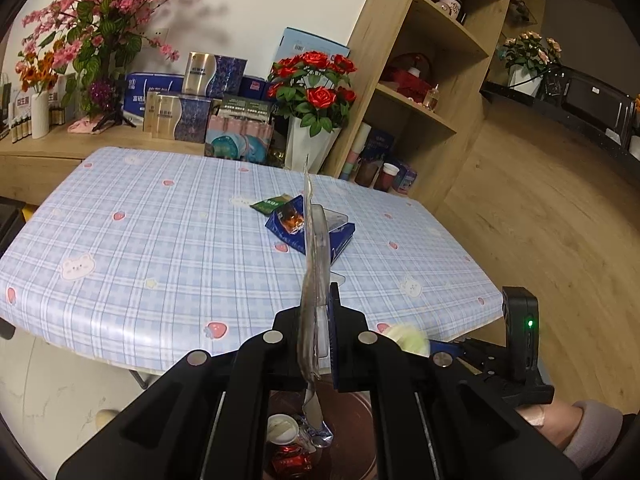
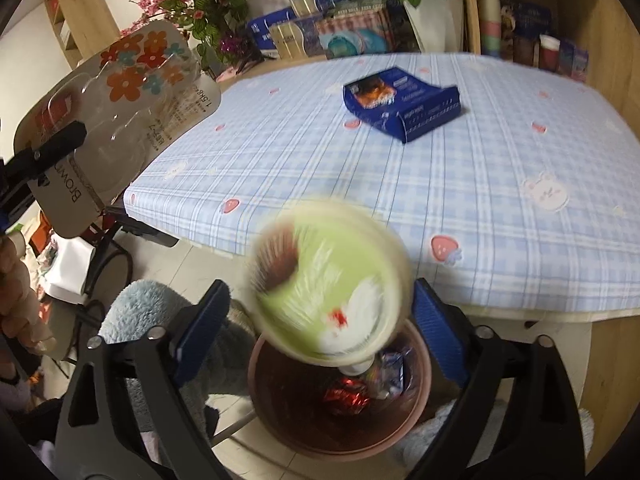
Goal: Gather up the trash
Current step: 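Carry both items over the bin and open the right tool to drop the lid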
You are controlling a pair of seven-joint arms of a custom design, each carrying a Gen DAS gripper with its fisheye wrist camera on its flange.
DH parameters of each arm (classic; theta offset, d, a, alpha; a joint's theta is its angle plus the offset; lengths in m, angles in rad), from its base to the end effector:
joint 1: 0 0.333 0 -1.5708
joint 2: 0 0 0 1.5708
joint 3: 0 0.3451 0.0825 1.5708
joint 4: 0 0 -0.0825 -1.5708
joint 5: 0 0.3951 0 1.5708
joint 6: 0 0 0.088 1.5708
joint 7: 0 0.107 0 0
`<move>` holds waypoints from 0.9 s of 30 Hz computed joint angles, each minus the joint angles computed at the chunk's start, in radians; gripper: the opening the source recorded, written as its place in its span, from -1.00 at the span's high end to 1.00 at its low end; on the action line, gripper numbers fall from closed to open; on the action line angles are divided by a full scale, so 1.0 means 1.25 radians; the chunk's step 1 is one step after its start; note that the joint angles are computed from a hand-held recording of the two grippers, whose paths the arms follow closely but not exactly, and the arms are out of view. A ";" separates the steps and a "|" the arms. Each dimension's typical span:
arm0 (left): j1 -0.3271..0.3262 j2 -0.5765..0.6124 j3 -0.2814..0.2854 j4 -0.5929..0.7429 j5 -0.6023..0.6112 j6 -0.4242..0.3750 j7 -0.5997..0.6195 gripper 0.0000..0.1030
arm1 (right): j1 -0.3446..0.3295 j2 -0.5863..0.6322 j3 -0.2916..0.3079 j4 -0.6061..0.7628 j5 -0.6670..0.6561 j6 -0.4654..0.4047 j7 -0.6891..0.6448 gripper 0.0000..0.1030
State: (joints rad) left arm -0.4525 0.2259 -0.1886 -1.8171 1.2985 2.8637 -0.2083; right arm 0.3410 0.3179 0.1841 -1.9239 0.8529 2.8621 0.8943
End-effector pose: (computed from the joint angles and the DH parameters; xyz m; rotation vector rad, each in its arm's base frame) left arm 0.5085 -0.4331 0.5047 -1.7402 1.6910 -1.2605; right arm 0.6041 0.2903 0.4042 -1.9964 1.2994 -0.1027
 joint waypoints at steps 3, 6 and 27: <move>0.003 -0.001 -0.001 -0.006 -0.009 0.002 0.012 0.86 | -0.002 -0.003 -0.002 0.000 0.008 0.002 0.008 -0.85; 0.003 -0.001 -0.004 -0.008 -0.017 0.005 0.032 0.86 | 0.003 -0.009 -0.009 -0.004 0.003 0.034 0.022 -0.88; -0.018 0.063 -0.001 -0.029 -0.216 0.092 0.261 0.86 | 0.029 -0.055 -0.075 -0.057 -0.184 0.217 0.194 -0.89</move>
